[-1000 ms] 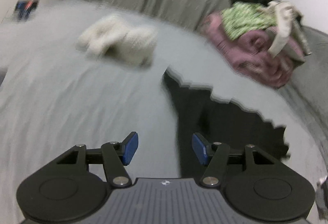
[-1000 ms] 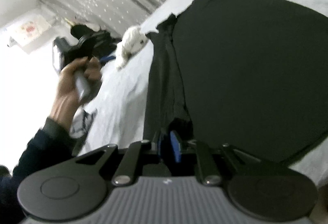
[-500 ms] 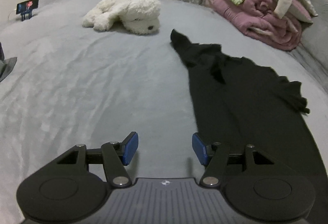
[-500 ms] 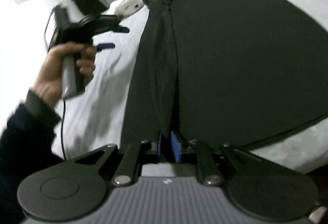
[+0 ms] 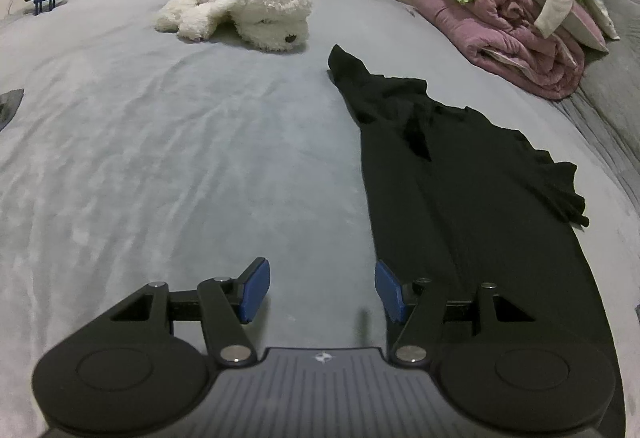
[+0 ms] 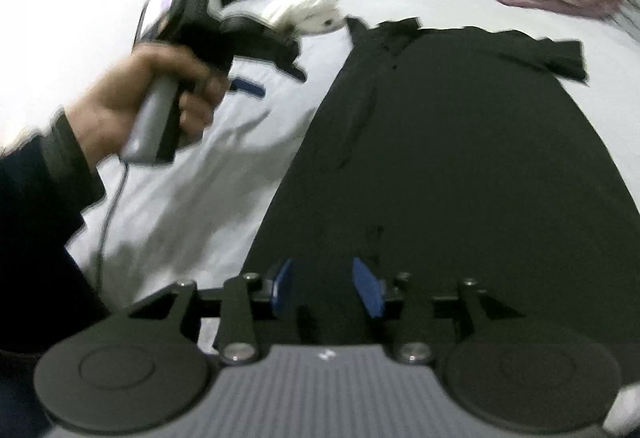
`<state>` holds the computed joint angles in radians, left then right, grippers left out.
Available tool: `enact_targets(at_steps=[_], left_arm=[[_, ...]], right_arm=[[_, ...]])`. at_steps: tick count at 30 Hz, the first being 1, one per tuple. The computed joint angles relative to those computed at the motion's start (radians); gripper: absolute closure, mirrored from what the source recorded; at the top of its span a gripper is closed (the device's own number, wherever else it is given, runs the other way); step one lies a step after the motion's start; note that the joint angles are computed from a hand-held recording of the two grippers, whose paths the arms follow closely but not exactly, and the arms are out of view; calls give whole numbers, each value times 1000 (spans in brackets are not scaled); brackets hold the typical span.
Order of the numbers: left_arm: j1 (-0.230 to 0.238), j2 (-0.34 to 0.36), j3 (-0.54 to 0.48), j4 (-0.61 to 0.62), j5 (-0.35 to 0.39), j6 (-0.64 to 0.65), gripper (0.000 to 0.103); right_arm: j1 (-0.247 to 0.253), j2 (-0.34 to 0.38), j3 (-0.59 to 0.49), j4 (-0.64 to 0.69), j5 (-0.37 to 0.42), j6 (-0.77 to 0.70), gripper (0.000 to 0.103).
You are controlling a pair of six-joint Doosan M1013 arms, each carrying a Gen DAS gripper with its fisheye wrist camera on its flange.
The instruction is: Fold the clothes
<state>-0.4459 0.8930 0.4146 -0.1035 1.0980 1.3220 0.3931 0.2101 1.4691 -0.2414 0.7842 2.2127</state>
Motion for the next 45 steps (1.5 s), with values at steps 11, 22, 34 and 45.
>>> enact_targets(at_steps=[11,22,34,45], left_arm=[[-2,10,-22,11,33,1,46],[-3,42,-83,30,97,-6,46],[0,48,-97,30,115,-18,46],[-1,67,-131,25,143,-7,46]], right_arm=[[-10,15,1,-56,56,110,98],[-28,-5,10,9,39,22,90],[-31,30,-20,43,-44,-176,88],[-83,39,-38,117,-53,-190,84]])
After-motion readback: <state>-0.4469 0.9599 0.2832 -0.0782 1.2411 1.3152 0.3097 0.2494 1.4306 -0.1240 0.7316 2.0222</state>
